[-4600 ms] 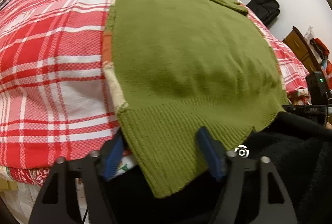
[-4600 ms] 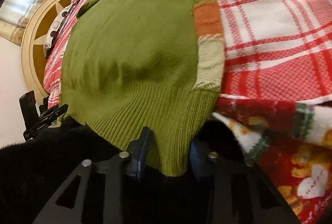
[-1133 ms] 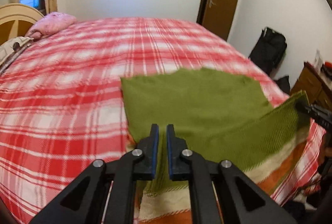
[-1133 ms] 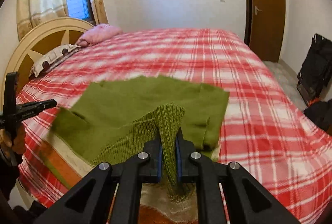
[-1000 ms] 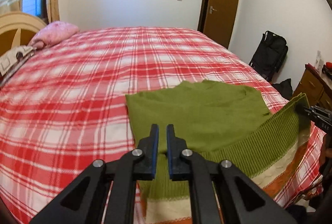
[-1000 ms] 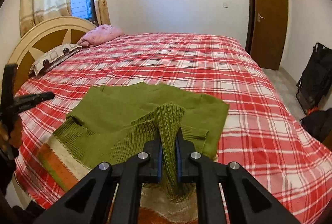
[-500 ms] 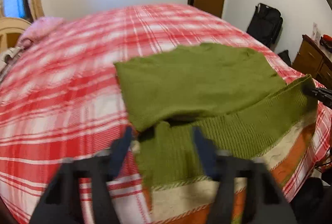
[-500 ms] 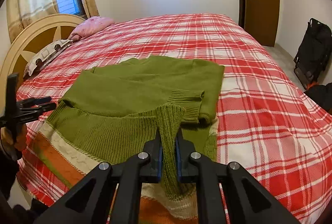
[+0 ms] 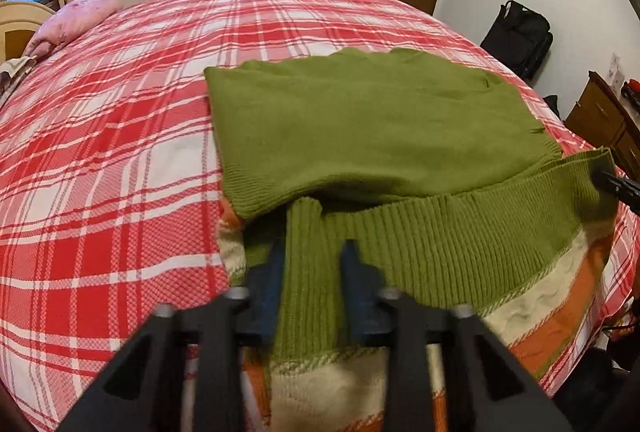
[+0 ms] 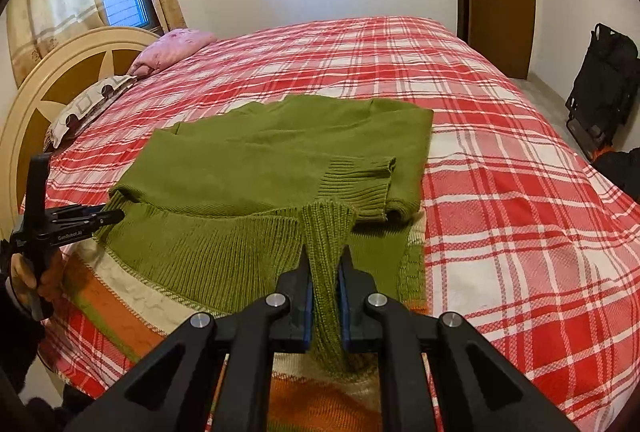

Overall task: Fold small clothes
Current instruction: 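Grasp the ribbed hem with the right gripper while the left gripper grasps it too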

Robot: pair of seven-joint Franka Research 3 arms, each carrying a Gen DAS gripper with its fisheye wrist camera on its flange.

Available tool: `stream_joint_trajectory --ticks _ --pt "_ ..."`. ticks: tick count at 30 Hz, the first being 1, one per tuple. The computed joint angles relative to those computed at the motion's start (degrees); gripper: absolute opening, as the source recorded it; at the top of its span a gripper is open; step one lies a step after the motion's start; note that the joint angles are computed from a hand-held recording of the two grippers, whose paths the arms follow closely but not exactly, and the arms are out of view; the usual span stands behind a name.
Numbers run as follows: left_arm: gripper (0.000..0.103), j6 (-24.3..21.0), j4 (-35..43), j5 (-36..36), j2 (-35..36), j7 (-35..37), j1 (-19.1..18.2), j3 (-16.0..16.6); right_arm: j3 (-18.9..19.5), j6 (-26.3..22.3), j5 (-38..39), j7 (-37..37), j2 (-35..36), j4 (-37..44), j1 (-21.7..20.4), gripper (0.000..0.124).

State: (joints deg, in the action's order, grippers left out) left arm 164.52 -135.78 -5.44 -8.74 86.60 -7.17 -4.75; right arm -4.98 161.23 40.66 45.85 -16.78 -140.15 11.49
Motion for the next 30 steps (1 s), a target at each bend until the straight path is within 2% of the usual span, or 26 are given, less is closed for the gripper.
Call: stream_joint_trajectory --ticks 3,8,11,16,20,22,25,26,28,29,30 --pt "0.008 0.9 -1.0 2.4 -0.9 -2.7 0.7 -0.9 0.1 0.1 -0.1 0.0 -0.9 -0.5 0.0 0.010" --pt "0.007 2.3 -3.3 0.2 -5.5 -3.7 -1.0 0.6 -1.0 0.9 1.0 -1.5 -3.8 -0.7 1.1 0.010" --pt "0.007 3.1 -3.4 3.1 -7.8 -5.9 -0.3 0.2 -2.2 -0.4 2.8 -3.4 -3.9 1.6 2.2 0.010" --pt "0.007 3.8 0.9 10.8 -7.0 -14.0 4.1 -2.1 -1.9 -0.7 4.2 -6.0 0.0 7.7 2.8 0.010" --pt "0.007 2.9 6.0 15.5 -3.4 -19.3 6.7 -2.2 0.6 -0.6 0.3 -4.8 5.2 12.5 1.0 0.009" --pt "0.007 0.9 8.0 16.5 -1.9 -18.8 6.5 -1.6 1.5 -1.2 -1.6 -3.4 7.2 13.9 0.0 0.010" --pt "0.010 -1.4 7.4 8.1 -1.8 -8.0 2.0 2.0 2.1 -0.3 -1.9 -4.0 6.3 12.2 -0.5 0.009" --pt "0.014 -1.7 6.9 6.9 -2.1 -6.3 1.6 2.1 2.3 0.3 -2.3 -4.1 5.8 11.3 -0.6 0.009" --pt "0.034 -2.9 5.4 5.4 -2.2 -3.5 1.4 2.1 2.0 -0.1 -1.9 -3.9 4.5 9.5 -0.6 0.010" --pt "0.054 -3.4 4.9 5.1 -2.2 -3.1 1.5 1.9 1.7 -0.8 -1.6 -3.6 4.2 9.1 -0.6 0.009" --pt "0.064 -3.4 4.1 3.4 -2.1 -1.5 0.9 2.2 1.2 -1.5 -0.8 -3.5 3.8 8.7 -0.6 0.009"
